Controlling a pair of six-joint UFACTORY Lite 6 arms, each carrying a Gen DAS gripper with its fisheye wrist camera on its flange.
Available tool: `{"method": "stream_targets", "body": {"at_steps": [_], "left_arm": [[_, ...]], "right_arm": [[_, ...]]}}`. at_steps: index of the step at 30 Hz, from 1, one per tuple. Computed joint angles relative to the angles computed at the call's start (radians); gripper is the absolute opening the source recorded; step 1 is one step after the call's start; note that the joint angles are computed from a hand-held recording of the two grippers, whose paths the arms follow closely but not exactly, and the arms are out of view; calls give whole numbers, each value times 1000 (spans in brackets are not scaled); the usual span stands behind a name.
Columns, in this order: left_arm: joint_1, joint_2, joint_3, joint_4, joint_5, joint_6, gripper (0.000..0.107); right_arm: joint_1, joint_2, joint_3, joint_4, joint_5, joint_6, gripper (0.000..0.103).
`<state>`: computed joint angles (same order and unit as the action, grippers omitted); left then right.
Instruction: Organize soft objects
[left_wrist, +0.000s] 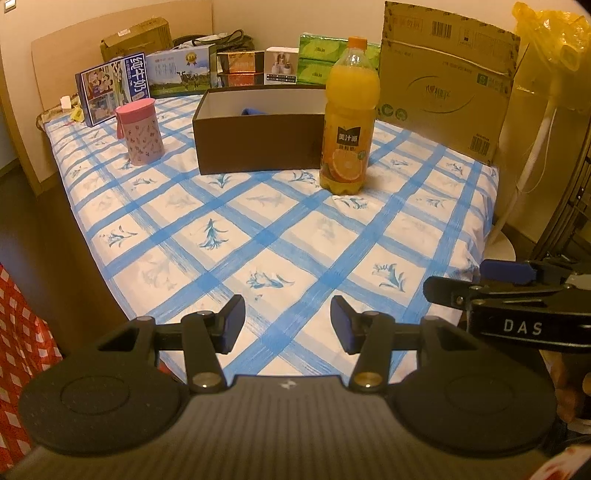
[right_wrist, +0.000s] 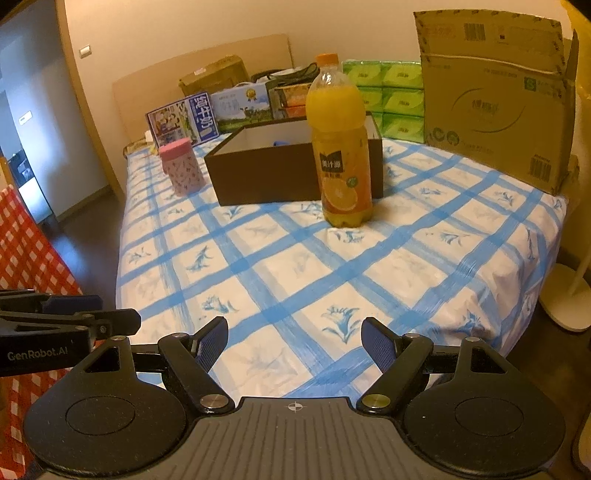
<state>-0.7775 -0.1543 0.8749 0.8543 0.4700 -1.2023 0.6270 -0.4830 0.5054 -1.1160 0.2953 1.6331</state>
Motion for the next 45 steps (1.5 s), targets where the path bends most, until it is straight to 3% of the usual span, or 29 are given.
{"method": "stream_targets", "body": {"at_steps": [45], "left_arm": [[24, 21, -37, -10, -57, -5, 48]], "right_arm": [[-10, 71, 5, -57, -30, 68, 79]]}}
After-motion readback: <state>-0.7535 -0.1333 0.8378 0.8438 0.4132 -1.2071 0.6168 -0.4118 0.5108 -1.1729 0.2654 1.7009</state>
